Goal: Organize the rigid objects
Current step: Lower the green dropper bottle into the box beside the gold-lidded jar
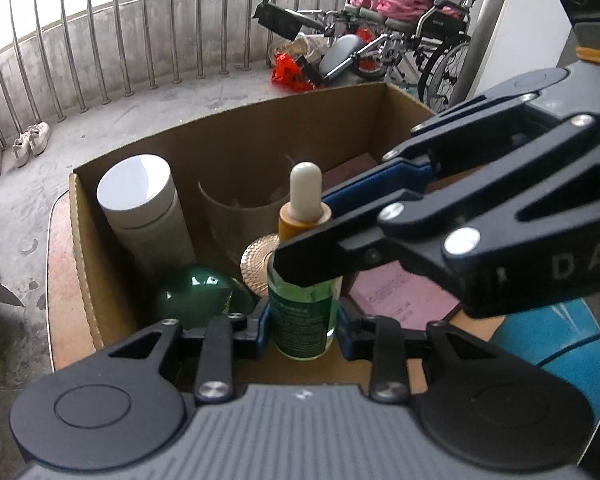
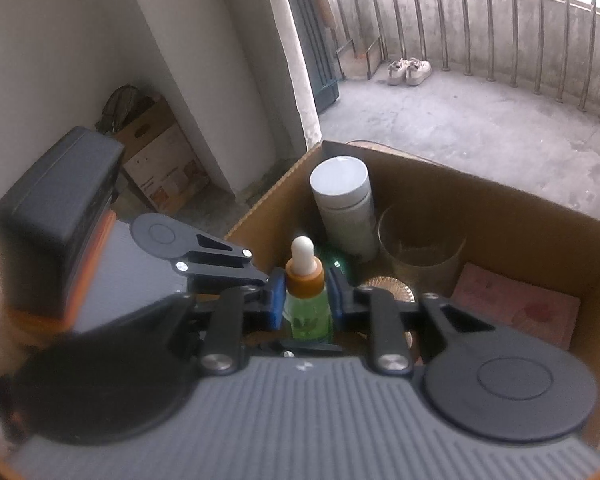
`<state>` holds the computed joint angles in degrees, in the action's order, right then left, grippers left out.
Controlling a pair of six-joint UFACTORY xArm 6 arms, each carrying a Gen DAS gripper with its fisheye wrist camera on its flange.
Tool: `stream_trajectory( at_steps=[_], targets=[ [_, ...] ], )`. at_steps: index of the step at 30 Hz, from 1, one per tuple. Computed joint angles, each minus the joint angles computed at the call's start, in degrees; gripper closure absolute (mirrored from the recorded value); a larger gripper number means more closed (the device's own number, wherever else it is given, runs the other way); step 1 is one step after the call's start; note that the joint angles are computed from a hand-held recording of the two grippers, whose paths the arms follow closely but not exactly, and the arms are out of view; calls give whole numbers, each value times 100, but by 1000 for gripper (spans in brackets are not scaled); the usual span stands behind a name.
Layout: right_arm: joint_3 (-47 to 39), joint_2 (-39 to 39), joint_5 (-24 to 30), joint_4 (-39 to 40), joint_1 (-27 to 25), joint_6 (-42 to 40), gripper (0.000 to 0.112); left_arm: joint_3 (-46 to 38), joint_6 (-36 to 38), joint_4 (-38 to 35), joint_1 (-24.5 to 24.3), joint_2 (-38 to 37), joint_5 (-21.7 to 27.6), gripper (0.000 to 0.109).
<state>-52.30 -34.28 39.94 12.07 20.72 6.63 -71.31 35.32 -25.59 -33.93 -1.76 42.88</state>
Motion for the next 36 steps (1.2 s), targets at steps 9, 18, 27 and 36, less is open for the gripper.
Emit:
stream_trajectory(
  at_steps=[9, 18, 27, 36],
  targets=[
    [-51, 309, -3, 325, -65, -262, 93, -203, -191, 257, -5, 240, 218, 75],
    [52, 476, 72, 312, -36, -315, 93, -208, -182, 316, -29, 279, 134, 74],
    [-88, 643, 140, -502, 153, -65, 93, -150, -81, 304, -45, 255, 64, 74],
    [-218, 689, 420, -827, 172, -126, 93, -214, 99, -13, -11, 290, 214, 77]
  ],
)
